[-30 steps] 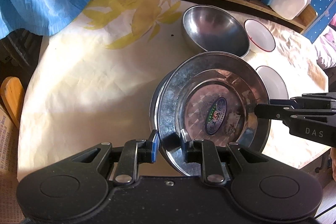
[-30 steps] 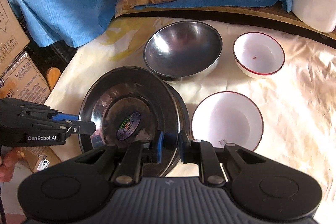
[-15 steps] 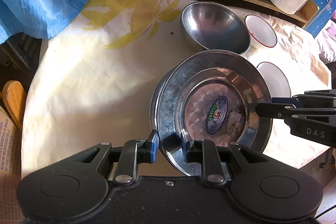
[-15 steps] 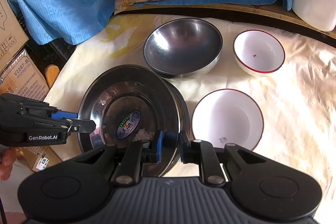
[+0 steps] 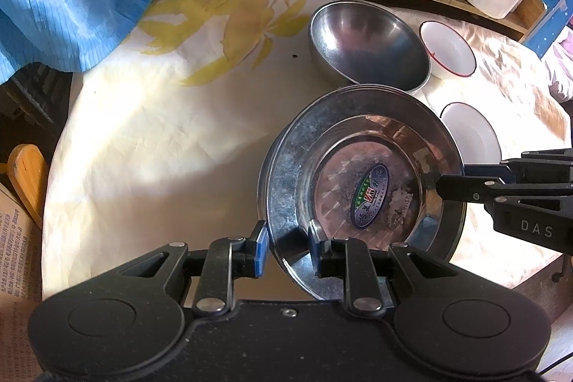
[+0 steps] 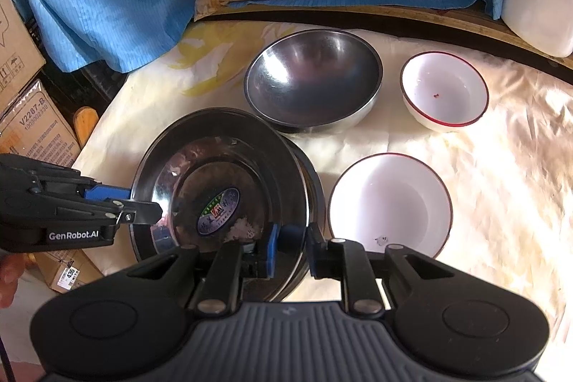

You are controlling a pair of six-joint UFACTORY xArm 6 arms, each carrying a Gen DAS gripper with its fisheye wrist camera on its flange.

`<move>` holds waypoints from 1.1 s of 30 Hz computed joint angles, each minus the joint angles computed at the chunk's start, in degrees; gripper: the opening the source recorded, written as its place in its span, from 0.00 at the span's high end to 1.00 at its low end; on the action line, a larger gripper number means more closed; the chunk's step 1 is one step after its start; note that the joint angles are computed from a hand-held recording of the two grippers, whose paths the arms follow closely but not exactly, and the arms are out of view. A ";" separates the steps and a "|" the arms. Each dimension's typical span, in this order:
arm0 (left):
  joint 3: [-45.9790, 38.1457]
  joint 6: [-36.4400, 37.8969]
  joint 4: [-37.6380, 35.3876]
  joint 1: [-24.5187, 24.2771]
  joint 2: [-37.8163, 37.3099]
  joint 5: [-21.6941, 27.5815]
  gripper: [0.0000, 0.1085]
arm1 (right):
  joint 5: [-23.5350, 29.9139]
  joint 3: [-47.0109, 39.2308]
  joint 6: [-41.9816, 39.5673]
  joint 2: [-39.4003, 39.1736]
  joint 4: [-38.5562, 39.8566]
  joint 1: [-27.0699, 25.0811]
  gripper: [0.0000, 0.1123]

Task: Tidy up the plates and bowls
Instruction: 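Lower the logo plate onto the stacked steel plates with both tools, then open the left tool off the logo plate while the right tool releases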

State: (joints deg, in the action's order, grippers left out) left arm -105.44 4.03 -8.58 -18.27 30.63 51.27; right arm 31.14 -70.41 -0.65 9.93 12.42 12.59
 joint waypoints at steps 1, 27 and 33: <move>-0.31 0.06 0.30 -0.04 0.14 0.41 0.77 | 0.28 -0.18 -0.03 0.11 -0.06 0.02 0.82; -1.17 -3.34 -0.54 0.14 0.18 0.76 0.49 | -4.36 2.18 2.48 -1.63 -2.20 0.79 0.62; -1.40 -5.56 2.02 0.05 -0.64 -0.08 0.30 | -7.59 5.58 2.75 -4.86 -1.38 0.25 0.53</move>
State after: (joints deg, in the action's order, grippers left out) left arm -106.83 -1.53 -6.56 -18.21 30.00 51.19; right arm 23.55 -64.83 2.10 5.07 11.04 12.83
